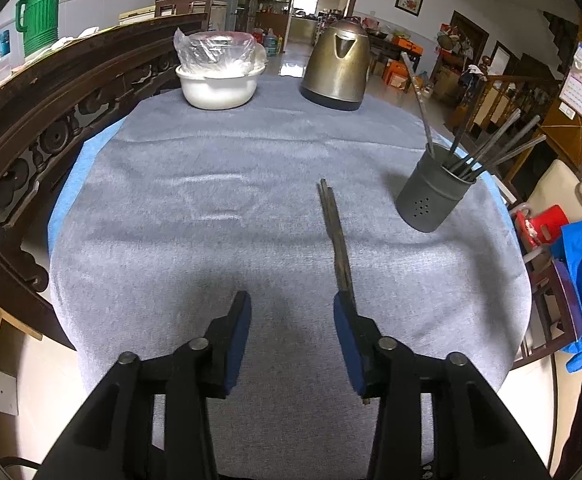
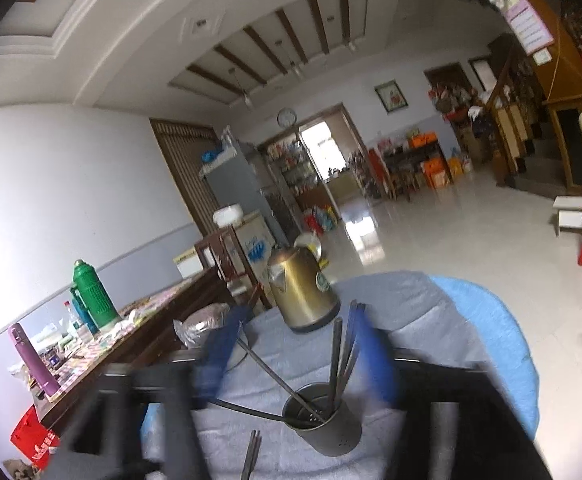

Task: Organize utensils
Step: 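Move both open tools down toward the loose dark chopsticks on the cloth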

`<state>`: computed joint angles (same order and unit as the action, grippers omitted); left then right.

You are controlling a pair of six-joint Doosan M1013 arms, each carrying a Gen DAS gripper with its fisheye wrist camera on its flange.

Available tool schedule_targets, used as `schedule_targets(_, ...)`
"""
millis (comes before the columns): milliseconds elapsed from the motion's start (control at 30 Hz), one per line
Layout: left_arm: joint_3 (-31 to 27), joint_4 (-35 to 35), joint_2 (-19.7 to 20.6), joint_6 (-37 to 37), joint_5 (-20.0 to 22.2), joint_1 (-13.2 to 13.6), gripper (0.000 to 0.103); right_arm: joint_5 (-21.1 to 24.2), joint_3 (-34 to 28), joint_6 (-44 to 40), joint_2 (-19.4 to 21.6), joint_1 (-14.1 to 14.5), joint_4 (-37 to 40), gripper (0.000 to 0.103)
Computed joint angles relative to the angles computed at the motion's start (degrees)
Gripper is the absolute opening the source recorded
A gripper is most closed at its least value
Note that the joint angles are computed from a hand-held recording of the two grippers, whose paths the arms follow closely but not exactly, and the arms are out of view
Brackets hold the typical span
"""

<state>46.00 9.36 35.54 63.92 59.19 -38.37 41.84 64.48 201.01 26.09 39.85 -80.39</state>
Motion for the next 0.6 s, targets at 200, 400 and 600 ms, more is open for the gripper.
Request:
schedule_targets(200,-0.22,3.54,0.27,-2.02,0.90,-0.41,0.055,1.44,3.72,-1.10,-1.48,1.54,0.66,0.071)
schedule_targets(400,-0.08,7.21,0.36,-3.51,1.82,-0.92,0.059,-1.67,4.30,-7.72,-0.50,0.37,17.29,0.071)
schedule_targets(600,0.43,10.45,0.15,-4.51,2.29,-1.33,0.061,-4.56,2.06,-17.40,2.42,-0.28,30.82,0.071)
